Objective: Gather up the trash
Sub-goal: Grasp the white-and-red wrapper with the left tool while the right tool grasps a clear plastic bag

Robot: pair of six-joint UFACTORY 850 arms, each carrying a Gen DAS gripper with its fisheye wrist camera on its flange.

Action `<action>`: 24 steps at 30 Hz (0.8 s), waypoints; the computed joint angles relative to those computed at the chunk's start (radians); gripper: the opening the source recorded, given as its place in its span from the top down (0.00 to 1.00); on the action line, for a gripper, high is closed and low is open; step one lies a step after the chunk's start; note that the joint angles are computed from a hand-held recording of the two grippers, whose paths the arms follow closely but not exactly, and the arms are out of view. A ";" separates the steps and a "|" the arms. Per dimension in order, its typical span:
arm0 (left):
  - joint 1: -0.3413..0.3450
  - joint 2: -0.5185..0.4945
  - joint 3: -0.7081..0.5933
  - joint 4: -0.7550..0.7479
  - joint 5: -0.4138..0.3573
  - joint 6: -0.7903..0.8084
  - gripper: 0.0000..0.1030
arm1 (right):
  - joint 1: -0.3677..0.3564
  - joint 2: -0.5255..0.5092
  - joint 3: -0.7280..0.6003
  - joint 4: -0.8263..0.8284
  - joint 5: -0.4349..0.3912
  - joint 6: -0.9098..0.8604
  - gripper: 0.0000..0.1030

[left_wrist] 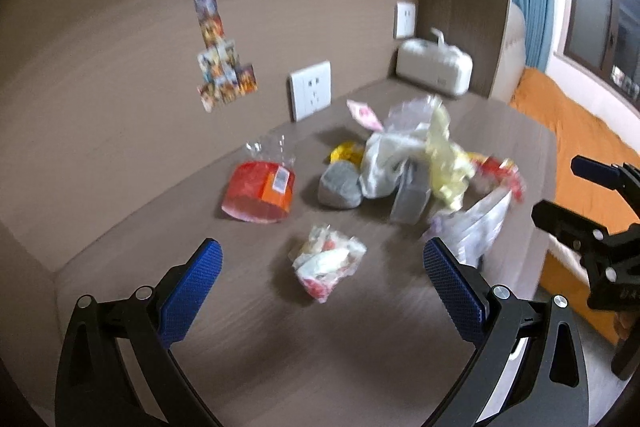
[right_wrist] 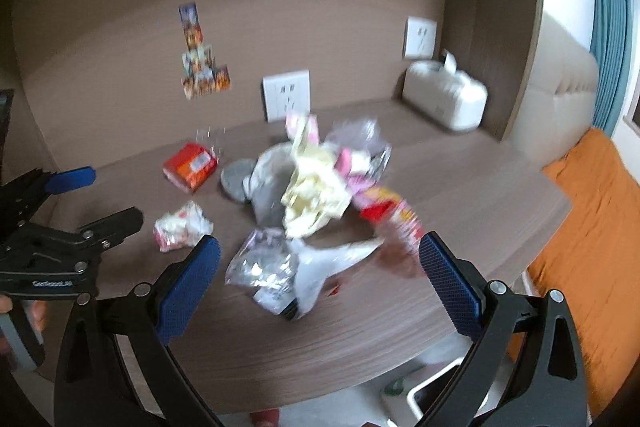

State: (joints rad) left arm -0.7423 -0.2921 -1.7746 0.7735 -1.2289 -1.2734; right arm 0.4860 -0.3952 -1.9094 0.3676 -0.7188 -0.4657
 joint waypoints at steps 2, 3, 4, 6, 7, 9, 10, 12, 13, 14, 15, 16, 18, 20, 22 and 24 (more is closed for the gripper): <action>0.025 0.013 0.036 -0.029 0.049 0.023 0.04 | 0.012 -0.006 0.009 -0.036 -0.003 0.044 0.04; 0.036 0.018 0.053 -0.043 0.074 0.038 0.04 | 0.017 -0.010 0.012 -0.049 -0.008 0.065 0.04; 0.044 0.021 0.063 -0.053 0.092 0.051 0.04 | 0.023 -0.012 0.018 -0.068 -0.006 0.089 0.04; 0.066 0.019 0.084 -0.076 0.128 0.091 0.04 | 0.032 -0.024 0.020 -0.108 -0.004 0.132 0.04; 0.076 0.021 0.095 -0.084 0.149 0.108 0.04 | 0.036 -0.028 0.024 -0.124 0.001 0.153 0.04; 0.101 0.023 0.118 -0.106 0.198 0.152 0.04 | 0.048 -0.043 0.027 -0.163 0.008 0.204 0.04; 0.112 0.022 0.121 -0.116 0.218 0.172 0.04 | 0.052 -0.048 0.028 -0.174 0.010 0.222 0.04; 0.139 0.022 0.135 -0.150 0.276 0.233 0.04 | 0.064 -0.056 0.034 -0.205 0.029 0.267 0.04; 0.150 0.021 0.138 -0.171 0.299 0.265 0.05 | 0.068 -0.063 0.031 -0.215 0.031 0.280 0.04; 0.165 0.015 0.138 -0.212 0.330 0.322 0.07 | 0.073 -0.066 0.035 -0.233 0.042 0.304 0.04; 0.176 0.007 0.133 -0.250 0.342 0.370 0.12 | 0.076 -0.069 0.038 -0.244 0.049 0.321 0.04; 0.182 0.000 0.128 -0.276 0.348 0.402 0.29 | 0.077 -0.073 0.036 -0.248 0.052 0.328 0.04; 0.194 -0.014 0.123 -0.335 0.358 0.471 0.43 | 0.078 -0.086 0.027 -0.243 0.053 0.337 0.04; 0.198 -0.014 0.132 -0.370 0.385 0.510 0.45 | 0.072 -0.089 0.030 -0.204 0.062 0.316 0.06; 0.197 -0.007 0.144 -0.385 0.404 0.522 0.45 | 0.063 -0.098 0.019 -0.137 0.058 0.267 0.43; 0.197 -0.002 0.155 -0.396 0.422 0.528 0.46 | 0.052 -0.122 -0.011 -0.055 0.009 0.213 0.58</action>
